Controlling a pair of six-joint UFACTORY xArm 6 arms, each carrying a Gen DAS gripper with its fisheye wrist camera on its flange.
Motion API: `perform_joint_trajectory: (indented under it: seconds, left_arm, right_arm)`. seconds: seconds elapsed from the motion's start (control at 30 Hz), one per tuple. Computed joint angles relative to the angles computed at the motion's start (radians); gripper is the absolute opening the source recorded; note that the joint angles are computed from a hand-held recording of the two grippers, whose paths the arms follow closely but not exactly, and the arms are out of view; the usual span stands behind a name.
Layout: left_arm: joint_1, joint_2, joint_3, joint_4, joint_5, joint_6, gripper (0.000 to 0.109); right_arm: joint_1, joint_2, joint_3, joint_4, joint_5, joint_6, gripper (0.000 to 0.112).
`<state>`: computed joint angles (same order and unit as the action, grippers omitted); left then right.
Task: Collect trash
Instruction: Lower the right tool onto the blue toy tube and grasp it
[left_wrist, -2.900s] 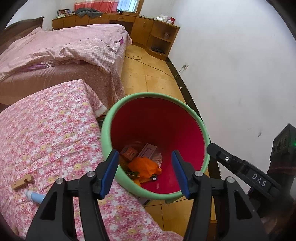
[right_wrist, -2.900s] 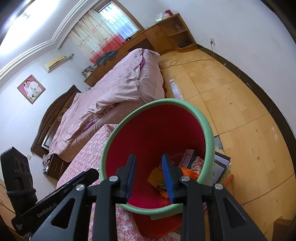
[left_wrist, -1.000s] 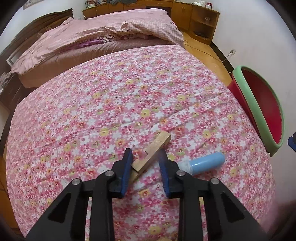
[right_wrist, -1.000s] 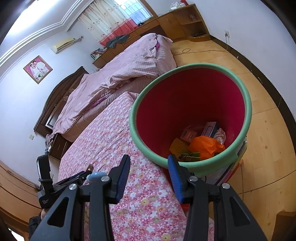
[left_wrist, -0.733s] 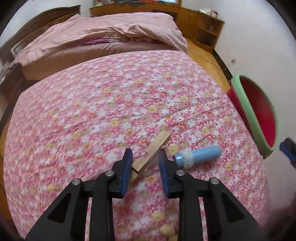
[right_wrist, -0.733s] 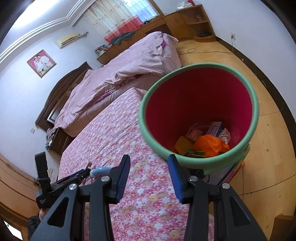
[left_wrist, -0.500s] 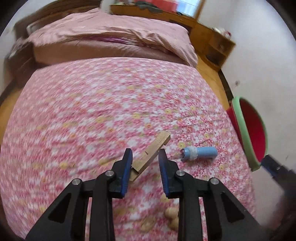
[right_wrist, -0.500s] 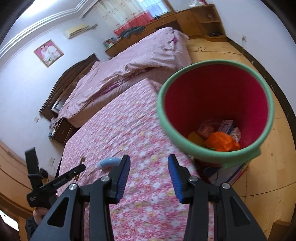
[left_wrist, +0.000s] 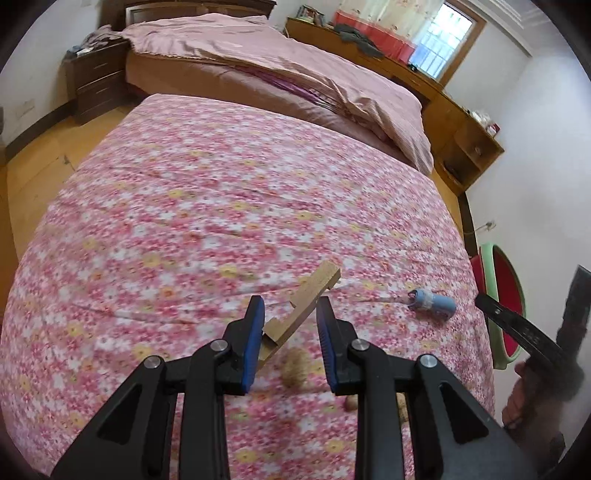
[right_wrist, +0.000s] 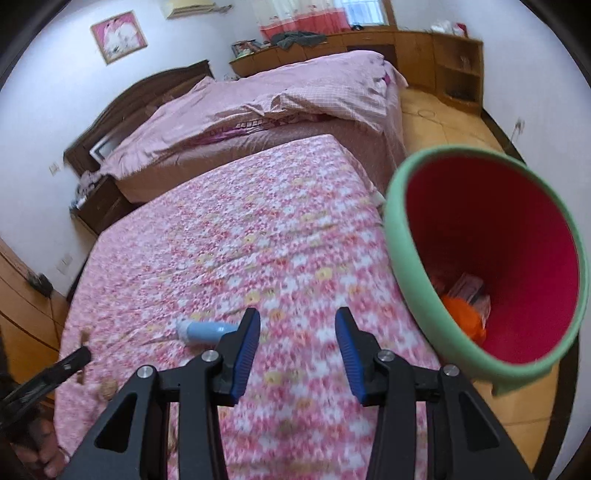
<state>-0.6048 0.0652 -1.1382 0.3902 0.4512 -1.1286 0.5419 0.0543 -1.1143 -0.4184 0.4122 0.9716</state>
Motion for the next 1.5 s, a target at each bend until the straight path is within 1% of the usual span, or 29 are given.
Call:
perform_joint_trajectory:
  seconds: [0.07,0.13,0.2,0.3,0.37,0.6,0.77,0.83,0.93,1.1,1.23,1.5]
  left_arm:
    - [0.007,-0.020,0.027,0.013,-0.016,-0.022,0.029]
    - [0.013,-0.034,0.047,0.016,-0.028,-0.029,0.029]
    - [0.016,-0.041,0.062,0.013,-0.039,-0.029,0.029]
    - [0.022,-0.045,0.072,0.018,-0.054,-0.037,0.029]
    - [0.024,-0.054,0.081,0.041,-0.060,-0.057,0.029]
    - [0.026,-0.060,0.094,0.025,-0.077,-0.053,0.029]
    - [0.025,-0.075,0.108,0.035,-0.085,-0.064,0.029]
    - [0.024,-0.081,0.116,0.036,-0.090,-0.066,0.029]
    - [0.023,-0.090,0.126,0.041,-0.094,-0.073,0.029]
    - [0.024,-0.104,0.143,0.053,-0.098,-0.092,0.029]
    - [0.025,-0.113,0.154,0.060,-0.105,-0.103,0.029]
    - [0.028,-0.148,0.191,0.091,-0.113,-0.147,0.029]
  right_arm:
    - [0.003,0.038,-0.045,-0.029,0.027,-0.007,0.046]
    - [0.008,0.087,-0.100,-0.067,0.079,-0.017,0.046]
    - [0.011,0.122,-0.138,-0.076,0.110,-0.037,0.046]
    - [0.017,0.154,-0.166,-0.045,0.135,-0.093,0.046]
    - [0.027,0.154,-0.168,-0.084,0.151,-0.079,0.046]
    - [0.070,0.119,-0.128,-0.035,0.140,-0.098,0.046]
    - [0.103,0.105,-0.100,0.073,0.095,-0.178,0.046]
    - [0.120,0.104,-0.091,0.142,0.069,-0.234,0.046]
    - [0.137,0.110,-0.096,0.211,0.055,-0.291,0.046]
    - [0.148,0.092,-0.082,0.218,0.034,-0.238,0.046]
    - [0.158,0.077,-0.069,0.191,0.004,-0.195,0.046]
    - [0.214,0.170,-0.173,0.284,0.013,-0.304,0.046]
